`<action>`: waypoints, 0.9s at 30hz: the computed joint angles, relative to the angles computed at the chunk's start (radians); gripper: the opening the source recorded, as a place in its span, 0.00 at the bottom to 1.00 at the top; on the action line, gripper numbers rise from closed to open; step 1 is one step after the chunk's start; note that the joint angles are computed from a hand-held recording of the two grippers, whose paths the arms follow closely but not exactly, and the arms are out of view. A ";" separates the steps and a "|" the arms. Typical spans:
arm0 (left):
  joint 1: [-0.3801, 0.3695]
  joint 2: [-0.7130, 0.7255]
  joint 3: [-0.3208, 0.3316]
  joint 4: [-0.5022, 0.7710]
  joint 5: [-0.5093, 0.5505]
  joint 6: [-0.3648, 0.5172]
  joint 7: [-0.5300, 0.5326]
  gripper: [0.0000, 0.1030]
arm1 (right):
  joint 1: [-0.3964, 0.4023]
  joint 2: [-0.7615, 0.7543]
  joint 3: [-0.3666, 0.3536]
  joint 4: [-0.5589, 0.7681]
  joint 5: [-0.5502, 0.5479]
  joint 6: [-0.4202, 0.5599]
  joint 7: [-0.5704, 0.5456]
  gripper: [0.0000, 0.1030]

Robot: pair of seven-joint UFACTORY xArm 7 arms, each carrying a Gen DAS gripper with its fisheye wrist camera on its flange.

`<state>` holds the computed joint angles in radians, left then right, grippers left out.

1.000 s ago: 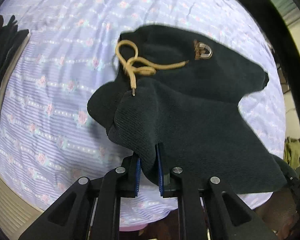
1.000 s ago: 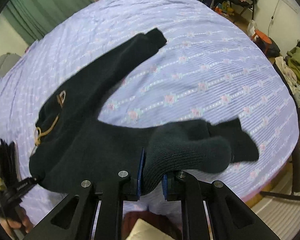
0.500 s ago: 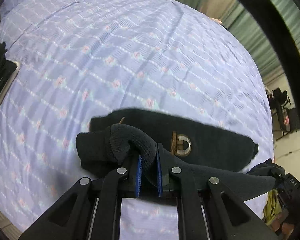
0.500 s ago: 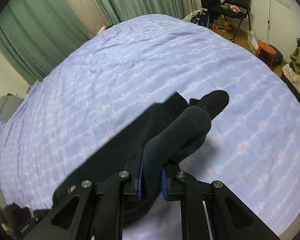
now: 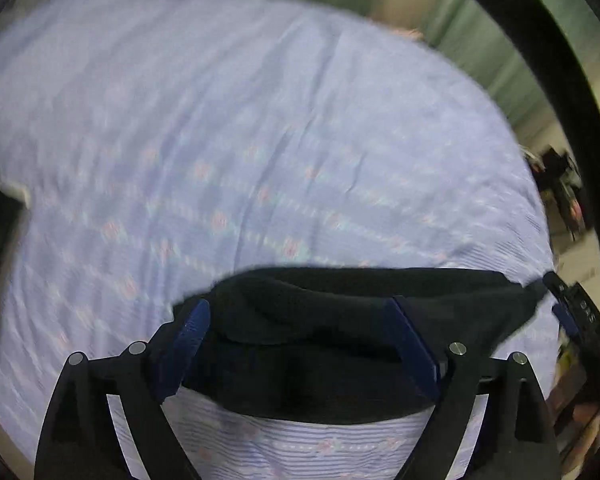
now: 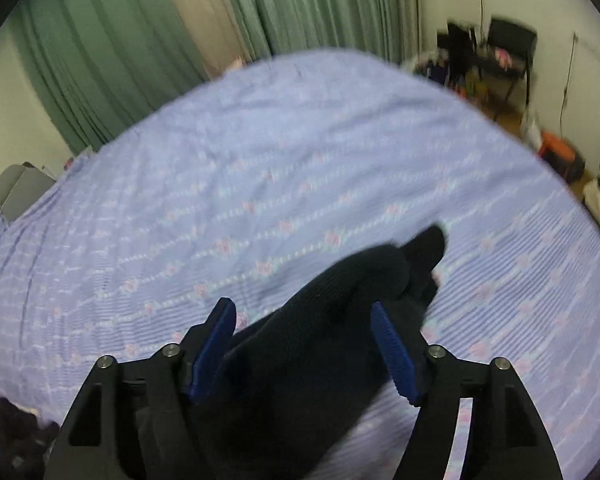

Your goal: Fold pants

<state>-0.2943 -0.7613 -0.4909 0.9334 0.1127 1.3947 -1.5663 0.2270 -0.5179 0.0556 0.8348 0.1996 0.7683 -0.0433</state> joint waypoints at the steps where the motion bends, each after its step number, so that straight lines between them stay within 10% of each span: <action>1: -0.013 0.006 -0.007 0.024 0.036 0.006 0.055 0.89 | 0.012 -0.040 -0.018 -0.012 0.012 0.003 -0.033 0.69; 8: -0.118 0.079 0.110 -0.028 0.086 -0.256 0.536 0.89 | -0.005 -0.217 -0.078 -0.082 -0.021 0.118 -0.198 0.73; 14: -0.188 0.250 0.289 -0.098 -0.149 -0.460 0.901 0.86 | -0.072 -0.267 -0.084 -0.134 -0.055 0.245 -0.228 0.73; 17: -0.168 0.326 0.283 -0.082 -0.194 -0.436 0.970 0.76 | -0.091 -0.293 -0.080 -0.162 -0.058 0.276 -0.225 0.73; 20: -0.146 0.336 0.259 -0.087 -0.209 -0.416 0.954 0.19 | -0.097 -0.307 -0.075 -0.183 -0.059 0.291 -0.228 0.73; 27: -0.076 0.213 0.248 -0.114 -0.139 -0.426 0.953 0.14 | -0.071 -0.321 -0.069 -0.195 -0.022 0.274 -0.247 0.73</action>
